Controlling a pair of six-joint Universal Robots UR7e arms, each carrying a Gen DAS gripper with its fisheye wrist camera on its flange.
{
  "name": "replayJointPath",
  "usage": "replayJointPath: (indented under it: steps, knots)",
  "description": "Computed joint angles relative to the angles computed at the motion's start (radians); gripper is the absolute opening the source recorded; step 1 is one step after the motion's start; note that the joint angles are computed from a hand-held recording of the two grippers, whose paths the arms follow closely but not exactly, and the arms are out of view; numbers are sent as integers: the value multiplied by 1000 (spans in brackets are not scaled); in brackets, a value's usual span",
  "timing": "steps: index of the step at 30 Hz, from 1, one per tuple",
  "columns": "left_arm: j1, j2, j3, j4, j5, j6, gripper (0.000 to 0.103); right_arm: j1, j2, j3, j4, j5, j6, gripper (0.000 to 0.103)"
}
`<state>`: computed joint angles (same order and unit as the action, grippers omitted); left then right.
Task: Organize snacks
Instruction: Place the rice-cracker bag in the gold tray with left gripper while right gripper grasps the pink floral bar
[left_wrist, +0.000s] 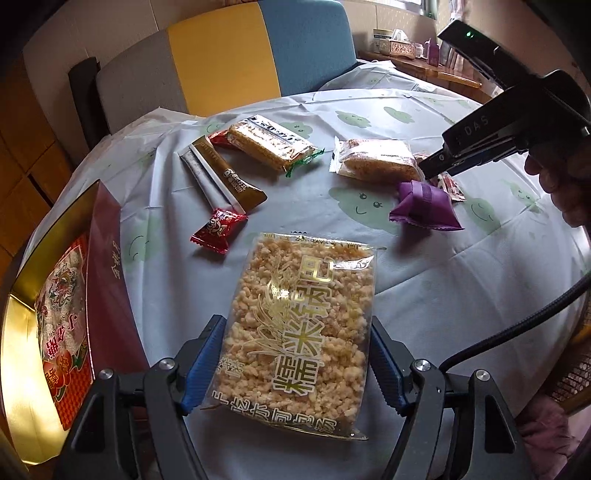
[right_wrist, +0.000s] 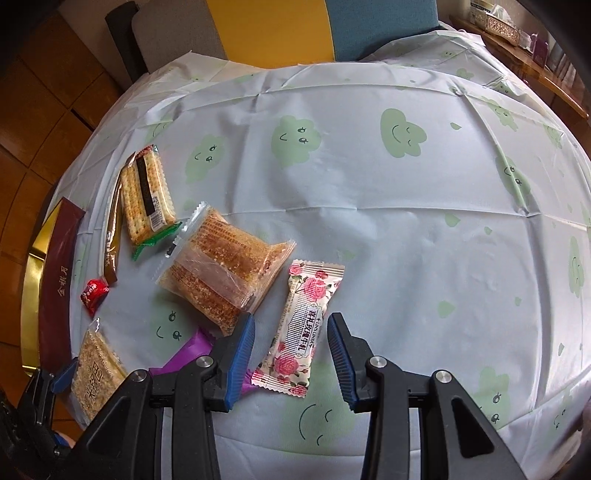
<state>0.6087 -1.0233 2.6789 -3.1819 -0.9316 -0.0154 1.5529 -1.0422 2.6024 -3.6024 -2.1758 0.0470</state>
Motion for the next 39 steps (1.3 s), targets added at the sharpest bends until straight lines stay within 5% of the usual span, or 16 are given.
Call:
replayJointPath:
  steps: [2,5,15,24,31,39]
  knots:
    - [-2,3,6,-18,-2,0,73,9,23,-16,21,-30,-14,25]
    - [1,-9,11,-18,-12,-5,72,28,45,-28,20,-76,-24,20]
    - [44,-198,-4,67,-130,-64,72,25,51,-32,33,-85,-46,21]
    - [47,-416,-15,198,-93,-143,72,36,70,-39,14,-131,-95,20]
    - [173,-525,-85,298,-22,-221,72,52,97,-47,-3,-164,-111,20]
    - [309,-503,-118,304,7,-247,73,53,101,-49,-6,-171,-117,21]
